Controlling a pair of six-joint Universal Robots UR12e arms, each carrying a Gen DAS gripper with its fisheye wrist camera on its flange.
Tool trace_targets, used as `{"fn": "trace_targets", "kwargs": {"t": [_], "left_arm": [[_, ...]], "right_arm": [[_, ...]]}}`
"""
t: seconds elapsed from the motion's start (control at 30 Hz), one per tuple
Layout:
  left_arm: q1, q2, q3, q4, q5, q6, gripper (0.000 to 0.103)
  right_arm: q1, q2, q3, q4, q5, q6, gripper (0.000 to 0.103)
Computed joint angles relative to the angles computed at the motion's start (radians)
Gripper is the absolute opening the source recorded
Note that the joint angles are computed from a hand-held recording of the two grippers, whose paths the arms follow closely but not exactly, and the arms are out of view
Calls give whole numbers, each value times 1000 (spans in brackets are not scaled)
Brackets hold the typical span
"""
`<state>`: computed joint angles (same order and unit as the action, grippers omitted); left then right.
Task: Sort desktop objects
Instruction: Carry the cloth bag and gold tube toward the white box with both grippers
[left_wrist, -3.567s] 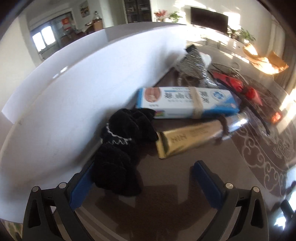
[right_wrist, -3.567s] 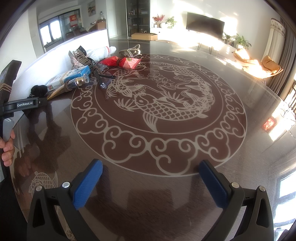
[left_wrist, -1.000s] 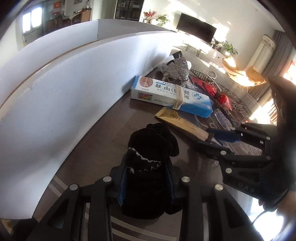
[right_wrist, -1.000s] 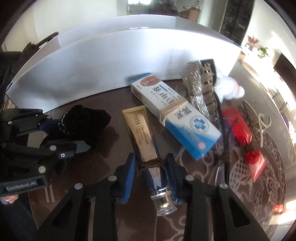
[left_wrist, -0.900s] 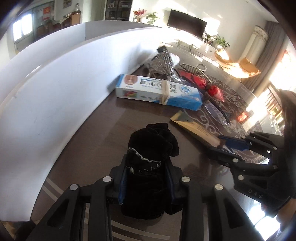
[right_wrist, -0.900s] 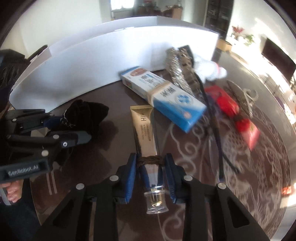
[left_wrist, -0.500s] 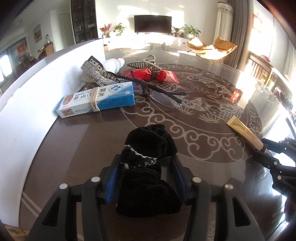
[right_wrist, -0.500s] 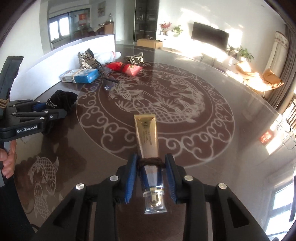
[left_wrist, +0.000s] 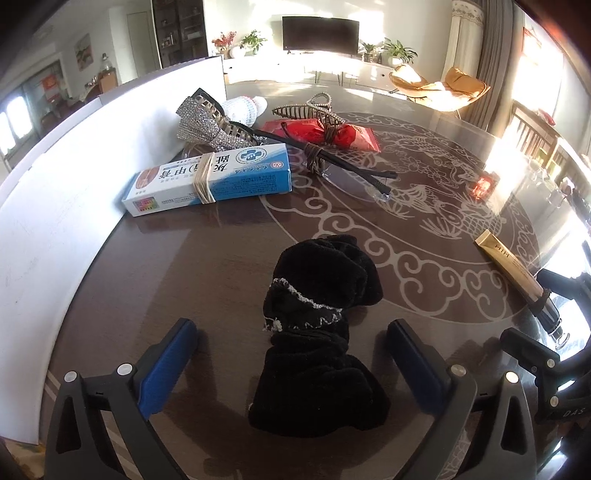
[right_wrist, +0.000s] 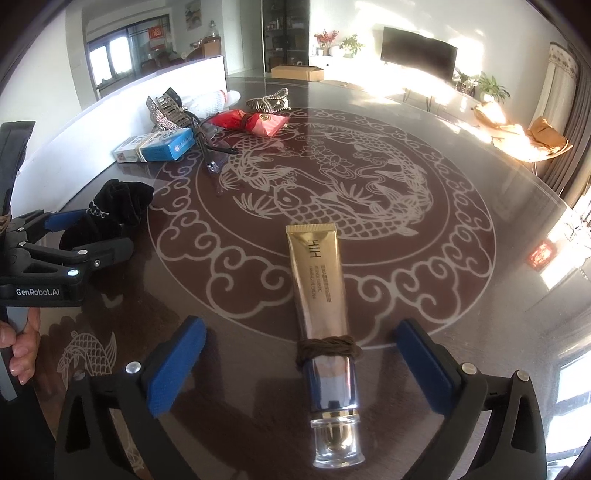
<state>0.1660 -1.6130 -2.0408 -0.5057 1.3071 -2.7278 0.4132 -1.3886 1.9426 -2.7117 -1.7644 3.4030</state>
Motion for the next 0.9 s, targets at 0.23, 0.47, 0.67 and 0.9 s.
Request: {"fn": "trace_targets", "kwargs": {"t": [0.23,0.47,0.67,0.9], "left_arm": [[2,3,1,-11,-7,10,103],[18,-1,29,-99,-52,134,103],[34,-5,51,-159,-55,187,103],[60,-7,50,-119,-122,188,32]], "right_arm": [[0,1,-1,0,0,0,103],[-3,0,-7,16,11,-13,103],[-35,-9,-66,226,108,-97,103],[-51,-39,-75,296,156,-80,29]]}}
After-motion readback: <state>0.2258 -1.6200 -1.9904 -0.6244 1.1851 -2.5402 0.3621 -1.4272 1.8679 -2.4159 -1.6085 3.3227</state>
